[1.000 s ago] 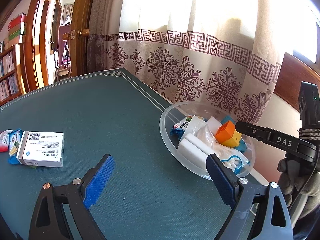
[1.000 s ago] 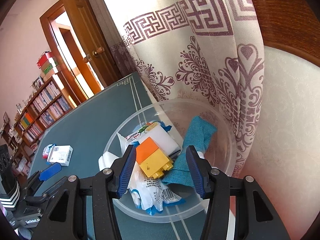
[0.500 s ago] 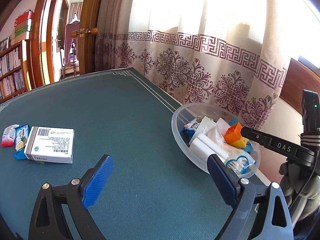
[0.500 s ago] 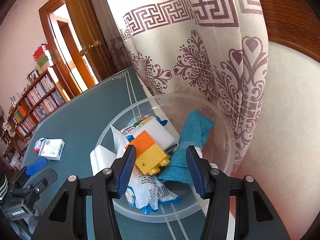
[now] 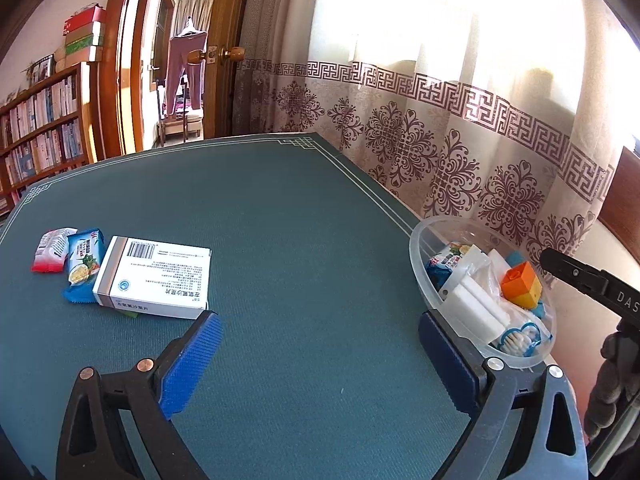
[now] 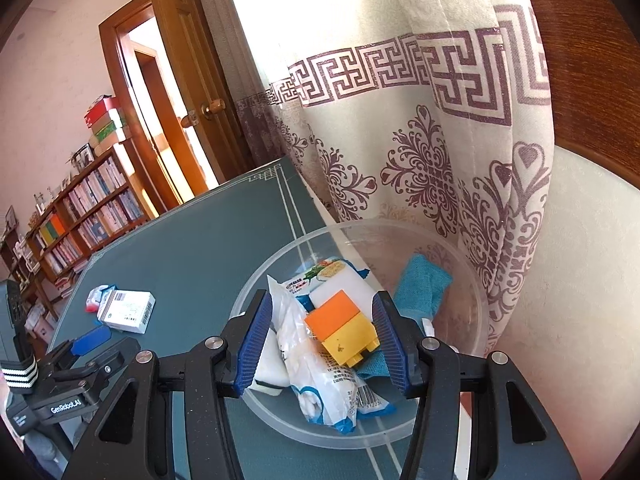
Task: Organize objects
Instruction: 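Lower the toy block into the basin and open the right gripper while the left gripper withdraws, then move both grippers back over the table toward the white medicine box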
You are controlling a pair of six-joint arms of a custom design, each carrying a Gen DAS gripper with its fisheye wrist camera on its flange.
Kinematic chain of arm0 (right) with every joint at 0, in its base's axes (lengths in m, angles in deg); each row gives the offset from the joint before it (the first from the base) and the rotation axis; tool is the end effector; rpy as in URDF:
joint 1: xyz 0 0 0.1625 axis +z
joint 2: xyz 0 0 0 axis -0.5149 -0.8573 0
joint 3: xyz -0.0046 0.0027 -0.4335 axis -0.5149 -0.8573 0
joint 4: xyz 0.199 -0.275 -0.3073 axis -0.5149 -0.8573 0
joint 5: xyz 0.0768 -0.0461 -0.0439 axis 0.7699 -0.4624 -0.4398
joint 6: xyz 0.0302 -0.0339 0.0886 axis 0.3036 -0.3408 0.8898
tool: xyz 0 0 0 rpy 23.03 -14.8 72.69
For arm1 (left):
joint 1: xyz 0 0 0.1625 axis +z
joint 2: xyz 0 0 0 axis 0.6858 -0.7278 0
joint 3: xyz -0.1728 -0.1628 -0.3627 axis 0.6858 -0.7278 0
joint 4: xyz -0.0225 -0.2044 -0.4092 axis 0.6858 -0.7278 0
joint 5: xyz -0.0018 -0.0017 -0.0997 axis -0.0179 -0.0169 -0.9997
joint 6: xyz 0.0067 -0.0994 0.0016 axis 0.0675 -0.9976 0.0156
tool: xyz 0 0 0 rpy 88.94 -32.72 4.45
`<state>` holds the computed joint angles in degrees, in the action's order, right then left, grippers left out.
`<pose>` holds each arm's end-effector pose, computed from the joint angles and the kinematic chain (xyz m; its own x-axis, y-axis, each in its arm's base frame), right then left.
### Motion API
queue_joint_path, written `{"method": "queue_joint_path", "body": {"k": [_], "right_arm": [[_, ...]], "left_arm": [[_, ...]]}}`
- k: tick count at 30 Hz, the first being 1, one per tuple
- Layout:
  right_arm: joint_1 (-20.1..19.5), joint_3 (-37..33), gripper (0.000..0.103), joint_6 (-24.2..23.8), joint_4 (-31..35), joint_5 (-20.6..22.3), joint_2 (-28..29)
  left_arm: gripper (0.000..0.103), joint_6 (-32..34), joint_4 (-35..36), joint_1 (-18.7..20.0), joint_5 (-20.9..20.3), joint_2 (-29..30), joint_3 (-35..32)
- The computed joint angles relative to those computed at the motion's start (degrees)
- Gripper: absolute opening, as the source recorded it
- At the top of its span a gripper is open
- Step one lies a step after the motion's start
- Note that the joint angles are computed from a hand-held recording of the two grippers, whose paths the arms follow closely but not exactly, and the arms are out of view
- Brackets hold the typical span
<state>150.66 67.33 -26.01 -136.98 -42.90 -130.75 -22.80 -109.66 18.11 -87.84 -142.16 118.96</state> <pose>0.3570 -0.4730 0.0491 -0.8651 -0.1204 0.4869 -0.4574 0.5876 -0.6675 -0.0467 -0.5024 0.2964 -0.7968 0.0720 -0.5999 0.5042 0.6264 -0.5945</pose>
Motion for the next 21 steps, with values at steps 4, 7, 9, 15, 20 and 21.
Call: {"method": "queue_joint_path", "body": {"k": [4, 7, 9, 15, 20, 21], "right_arm": [[0.56, -0.89, 0.057, -0.5, 1.72, 1.79, 0.84], [1.1, -1.88, 0.057, -1.26, 3.21, 3.2, 1.75], [1.52, -2.66, 0.058, -1.51, 4.28, 4.18, 2.36], [2.48, -5.63, 0.059, -1.57, 7.8, 7.88, 4.37], [2.71, -8.83, 0.061, -0.53, 12.31, 11.46, 6.56], [2.84, -9.61, 0.061, -0.54, 13.18, 12.11, 7.16]], "left_arm": [[0.101, -0.03, -0.18, 1.04, 2.26, -0.8, -0.27], [0.101, 0.1, -0.5, 1.95, 3.86, -1.56, -0.33], [0.101, 0.0, -0.64, 2.61, 4.78, -2.05, -0.46], [0.101, -0.34, -1.51, 4.63, 7.13, -3.6, -1.0], [0.102, 0.7, -3.5, 5.86, 10.78, -3.83, -1.63], [0.102, 0.54, -3.36, 6.22, 10.91, -4.1, -1.77]]}}
